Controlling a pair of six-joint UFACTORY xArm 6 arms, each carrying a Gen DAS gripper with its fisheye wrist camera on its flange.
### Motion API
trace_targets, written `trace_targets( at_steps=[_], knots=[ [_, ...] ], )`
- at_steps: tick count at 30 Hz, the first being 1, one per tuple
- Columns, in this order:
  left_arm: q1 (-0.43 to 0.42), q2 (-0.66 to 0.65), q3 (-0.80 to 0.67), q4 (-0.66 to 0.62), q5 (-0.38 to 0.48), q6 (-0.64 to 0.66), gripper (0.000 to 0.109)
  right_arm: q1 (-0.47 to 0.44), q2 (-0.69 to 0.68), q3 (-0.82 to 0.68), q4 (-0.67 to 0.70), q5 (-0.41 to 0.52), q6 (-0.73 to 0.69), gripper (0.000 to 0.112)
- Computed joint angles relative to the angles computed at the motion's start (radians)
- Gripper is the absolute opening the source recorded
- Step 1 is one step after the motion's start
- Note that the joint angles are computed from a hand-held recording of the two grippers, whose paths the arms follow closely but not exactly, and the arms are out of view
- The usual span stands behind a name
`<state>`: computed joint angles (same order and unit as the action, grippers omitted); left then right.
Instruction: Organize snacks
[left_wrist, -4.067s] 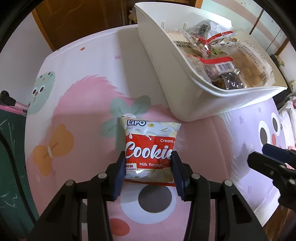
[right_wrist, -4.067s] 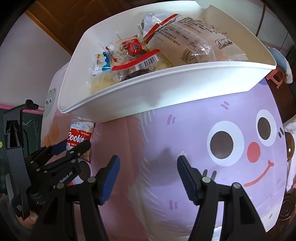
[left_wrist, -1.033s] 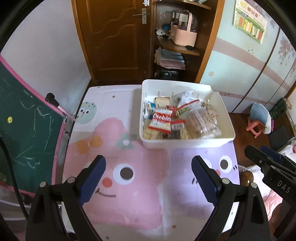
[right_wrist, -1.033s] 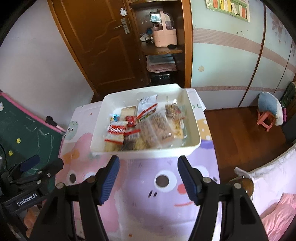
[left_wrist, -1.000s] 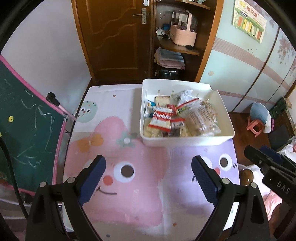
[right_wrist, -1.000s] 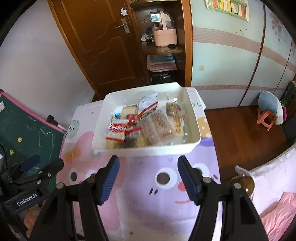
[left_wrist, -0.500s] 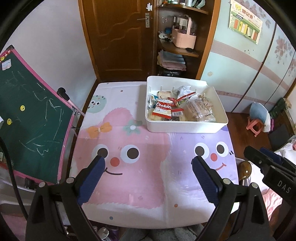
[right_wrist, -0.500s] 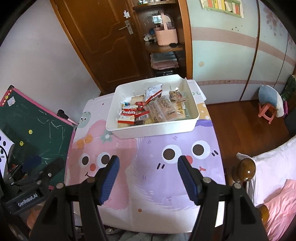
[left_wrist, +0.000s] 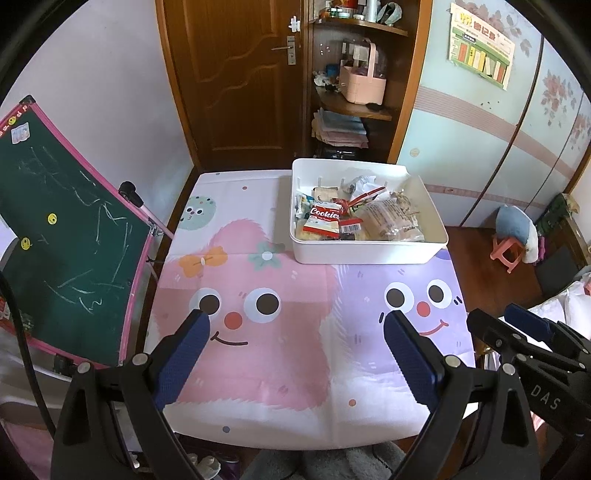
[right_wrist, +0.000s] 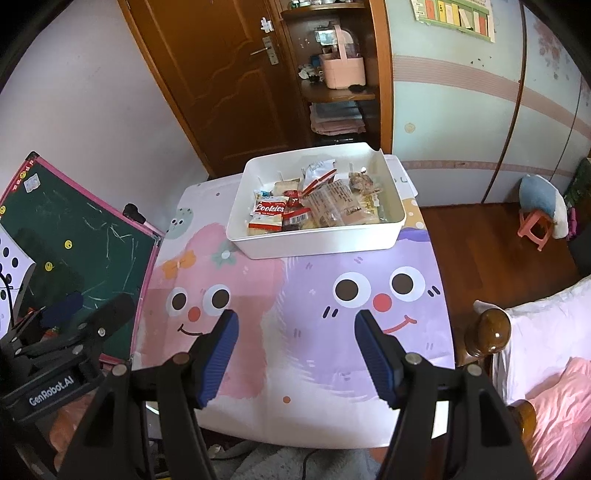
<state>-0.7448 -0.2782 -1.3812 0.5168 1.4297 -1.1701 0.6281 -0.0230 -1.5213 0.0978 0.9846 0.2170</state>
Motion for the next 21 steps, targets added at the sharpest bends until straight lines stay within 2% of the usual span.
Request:
trace_targets(
  at_steps=[21],
  knots=[
    [-0.009, 0.008, -0.011, 0.006, 0.009, -0.01, 0.095, 0.008, -0.023, 0.02, -0.006, -0.016, 0.005, 0.066]
  ],
)
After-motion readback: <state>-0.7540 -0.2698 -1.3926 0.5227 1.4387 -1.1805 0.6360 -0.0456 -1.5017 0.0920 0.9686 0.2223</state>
